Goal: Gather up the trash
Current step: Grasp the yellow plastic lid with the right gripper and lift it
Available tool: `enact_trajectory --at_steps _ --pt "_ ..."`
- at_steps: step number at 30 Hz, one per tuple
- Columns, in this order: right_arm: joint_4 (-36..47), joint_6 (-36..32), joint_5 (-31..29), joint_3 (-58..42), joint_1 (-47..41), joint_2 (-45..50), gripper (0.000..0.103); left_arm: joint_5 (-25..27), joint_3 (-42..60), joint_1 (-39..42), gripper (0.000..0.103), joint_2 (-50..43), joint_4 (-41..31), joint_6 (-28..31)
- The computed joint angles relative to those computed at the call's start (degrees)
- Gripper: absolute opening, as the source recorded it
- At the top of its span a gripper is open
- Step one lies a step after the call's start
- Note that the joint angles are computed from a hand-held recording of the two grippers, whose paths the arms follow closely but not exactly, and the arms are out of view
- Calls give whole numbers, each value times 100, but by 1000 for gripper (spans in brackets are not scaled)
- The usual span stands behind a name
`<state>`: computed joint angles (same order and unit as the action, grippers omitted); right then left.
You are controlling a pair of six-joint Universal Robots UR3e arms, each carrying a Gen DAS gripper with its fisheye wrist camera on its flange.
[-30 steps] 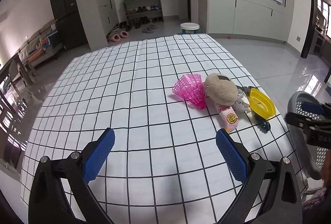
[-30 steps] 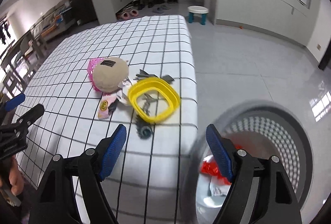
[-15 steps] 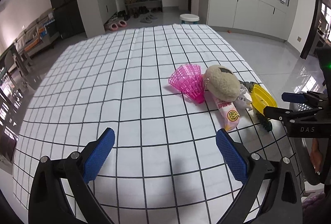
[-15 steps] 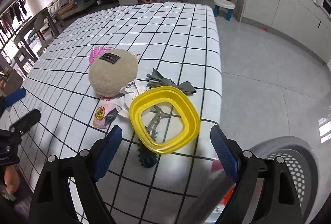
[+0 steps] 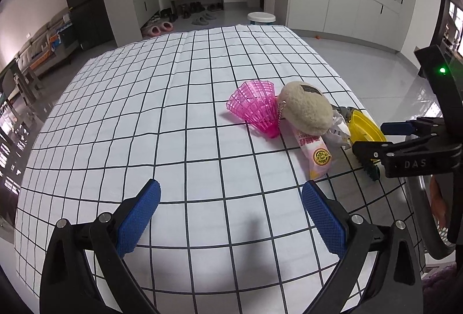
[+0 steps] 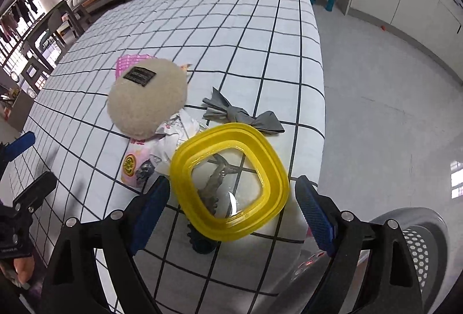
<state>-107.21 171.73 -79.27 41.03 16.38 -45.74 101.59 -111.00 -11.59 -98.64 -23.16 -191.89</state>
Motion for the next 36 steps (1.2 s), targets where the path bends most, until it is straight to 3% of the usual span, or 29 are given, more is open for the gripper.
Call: enact_trajectory --at_steps 10,14,17,25,36 --pt "833 50 -376 -1426 226 768 84 123 52 -80 96 -57 -70 -47" --pt "427 110 -401 -963 252 510 83 118 44 -78 96 -37 -72 -56" --pt "358 126 -438 -779 286 371 75 136 49 -95 96 -29 -54 -45" --pt "-300 223 -560 191 362 -227 74 230 110 -195 96 -102 -31 -62" --pt "-1259 968 -637 1941 175 -1504 74 567 388 -468 96 -385 45 -179"
